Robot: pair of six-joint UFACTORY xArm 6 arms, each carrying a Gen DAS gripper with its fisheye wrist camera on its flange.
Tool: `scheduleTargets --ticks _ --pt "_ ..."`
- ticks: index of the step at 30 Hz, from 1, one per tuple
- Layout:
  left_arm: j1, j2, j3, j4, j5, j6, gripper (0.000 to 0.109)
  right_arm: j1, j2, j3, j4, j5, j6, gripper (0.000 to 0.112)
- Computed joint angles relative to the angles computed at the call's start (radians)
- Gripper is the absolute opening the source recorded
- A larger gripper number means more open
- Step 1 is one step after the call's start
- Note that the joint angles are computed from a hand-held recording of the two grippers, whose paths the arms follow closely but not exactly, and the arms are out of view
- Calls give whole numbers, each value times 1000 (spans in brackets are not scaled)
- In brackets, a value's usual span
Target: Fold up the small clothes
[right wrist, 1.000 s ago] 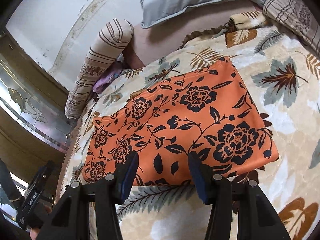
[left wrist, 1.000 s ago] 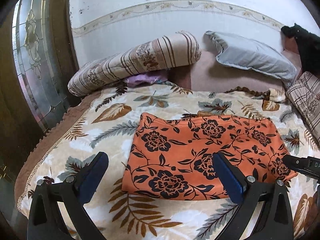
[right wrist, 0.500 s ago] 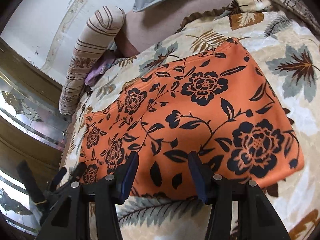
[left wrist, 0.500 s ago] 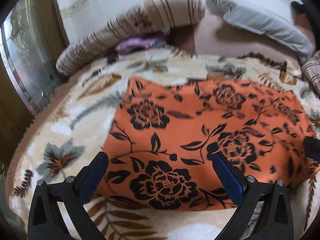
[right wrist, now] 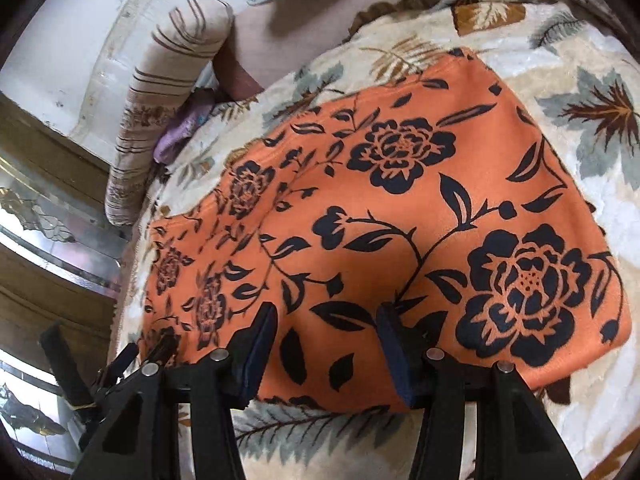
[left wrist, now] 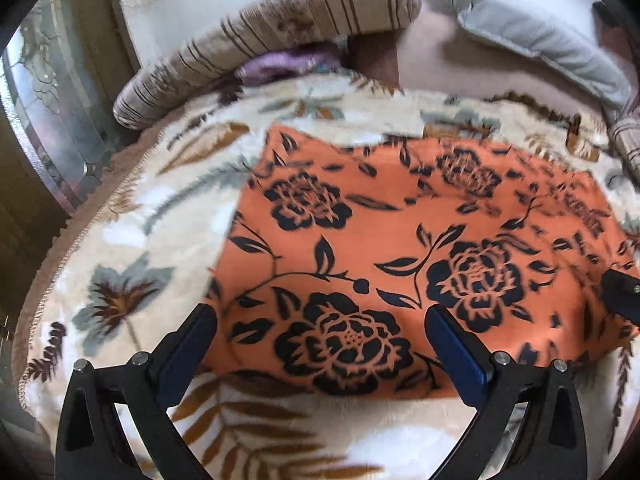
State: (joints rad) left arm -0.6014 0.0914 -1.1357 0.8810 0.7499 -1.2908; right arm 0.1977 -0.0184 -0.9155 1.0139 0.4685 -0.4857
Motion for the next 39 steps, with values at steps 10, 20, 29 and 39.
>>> scheduleTargets --ticks 10,20,29,39 --pt "-108 -201 73 125 102 -84 103 10 -204 136 192 -74 -165 56" --pt "-270 -335 60 261 221 -137 103 -48 -369 231 409 -51 -302 59" --pt "-366 -309 -38 314 243 -153 103 -139 -435 291 401 -16 -300 60" --pt "-292 -167 -84 189 179 -102 103 -213 -412 289 378 30 -283 60"
